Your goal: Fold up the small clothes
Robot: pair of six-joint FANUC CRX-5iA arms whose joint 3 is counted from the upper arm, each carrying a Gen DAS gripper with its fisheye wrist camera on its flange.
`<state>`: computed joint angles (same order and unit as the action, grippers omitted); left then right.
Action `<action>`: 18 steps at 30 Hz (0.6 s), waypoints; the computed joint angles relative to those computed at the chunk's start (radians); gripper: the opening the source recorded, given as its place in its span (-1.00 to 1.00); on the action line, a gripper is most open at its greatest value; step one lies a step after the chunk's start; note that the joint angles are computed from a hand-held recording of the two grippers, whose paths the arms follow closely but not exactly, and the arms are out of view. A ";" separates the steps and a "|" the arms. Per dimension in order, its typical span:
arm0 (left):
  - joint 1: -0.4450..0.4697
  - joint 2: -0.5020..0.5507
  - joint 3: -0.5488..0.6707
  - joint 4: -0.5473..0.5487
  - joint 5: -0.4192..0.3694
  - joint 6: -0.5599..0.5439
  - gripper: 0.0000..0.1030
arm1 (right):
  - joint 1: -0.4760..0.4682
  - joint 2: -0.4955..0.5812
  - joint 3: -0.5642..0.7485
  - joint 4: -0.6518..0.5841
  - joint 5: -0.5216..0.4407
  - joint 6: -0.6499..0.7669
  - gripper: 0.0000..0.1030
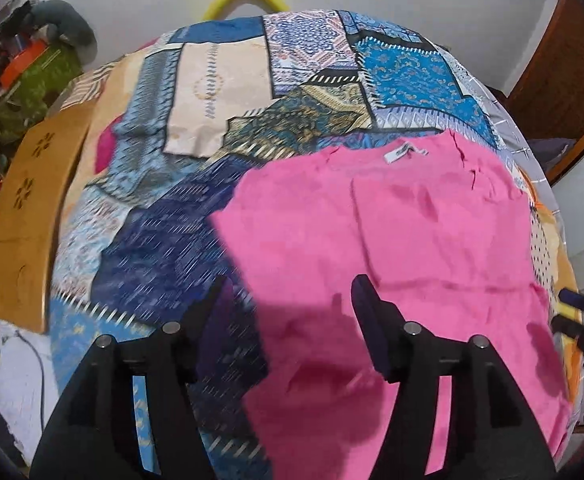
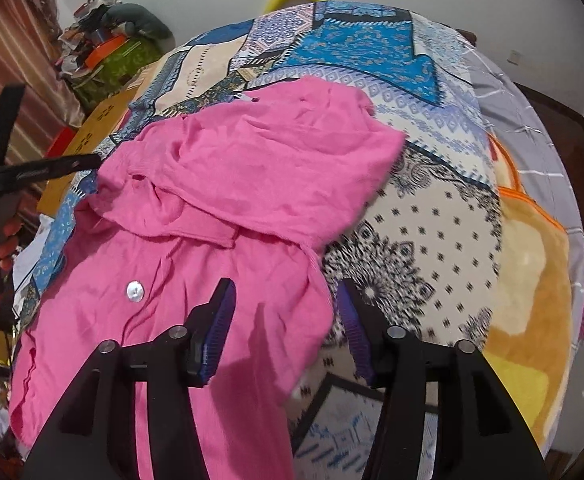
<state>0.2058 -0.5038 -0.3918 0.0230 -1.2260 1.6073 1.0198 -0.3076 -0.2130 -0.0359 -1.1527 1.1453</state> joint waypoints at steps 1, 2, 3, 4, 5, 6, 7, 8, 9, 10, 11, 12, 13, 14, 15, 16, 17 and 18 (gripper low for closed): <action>0.018 -0.026 -0.013 0.006 -0.016 -0.009 0.30 | 0.007 -0.010 -0.007 0.010 -0.003 -0.012 0.12; 0.034 -0.046 -0.026 0.014 -0.026 -0.017 0.33 | 0.017 -0.024 -0.016 0.023 -0.005 -0.027 0.15; 0.059 -0.076 -0.046 0.028 -0.040 -0.034 0.35 | 0.026 -0.037 -0.025 0.033 -0.006 -0.039 0.16; 0.082 -0.103 -0.064 0.040 -0.058 -0.051 0.35 | 0.035 -0.053 -0.036 0.045 -0.007 -0.057 0.16; 0.091 -0.120 -0.075 0.041 -0.073 -0.054 0.35 | 0.040 -0.063 -0.043 0.048 -0.007 -0.069 0.16; 0.104 -0.138 -0.089 0.044 -0.088 -0.062 0.35 | 0.041 -0.073 -0.048 0.044 -0.010 -0.076 0.16; 0.122 -0.161 -0.107 0.052 -0.106 -0.072 0.35 | 0.041 -0.081 -0.052 0.038 -0.013 -0.081 0.16; 0.147 -0.184 -0.127 0.066 -0.125 -0.087 0.35 | 0.046 -0.091 -0.060 0.038 -0.017 -0.093 0.16; 0.168 -0.202 -0.145 0.079 -0.143 -0.101 0.35 | 0.050 -0.097 -0.065 0.039 -0.022 -0.102 0.16; 0.200 -0.229 -0.170 0.100 -0.165 -0.122 0.35 | 0.057 -0.104 -0.073 0.040 -0.029 -0.111 0.16; 0.222 -0.250 -0.188 0.114 -0.181 -0.138 0.35 | 0.064 -0.110 -0.081 0.041 -0.034 -0.119 0.16; 0.239 -0.268 -0.203 0.125 -0.195 -0.149 0.35 | 0.074 -0.117 -0.088 0.044 -0.037 -0.131 0.16; 0.261 -0.292 -0.223 0.141 -0.214 -0.167 0.35 | 0.080 -0.124 -0.097 0.041 -0.041 -0.138 0.16; 0.277 -0.309 -0.237 0.153 -0.226 -0.183 0.35 | 0.089 -0.135 -0.109 0.041 -0.042 -0.150 0.16; 0.290 -0.327 -0.252 0.169 -0.239 -0.200 0.35 | 0.096 -0.146 -0.121 0.040 -0.041 -0.161 0.16; 0.305 -0.343 -0.265 0.185 -0.255 -0.222 0.35 | 0.103 -0.156 -0.131 0.038 -0.040 -0.172 0.16; 0.303 -0.352 -0.273 0.191 -0.270 -0.228 0.35 | 0.102 -0.164 -0.142 0.025 -0.036 -0.178 0.16; 0.296 -0.355 -0.277 0.192 -0.277 -0.226 0.35 | 0.106 -0.169 -0.147 0.019 -0.035 -0.188 0.16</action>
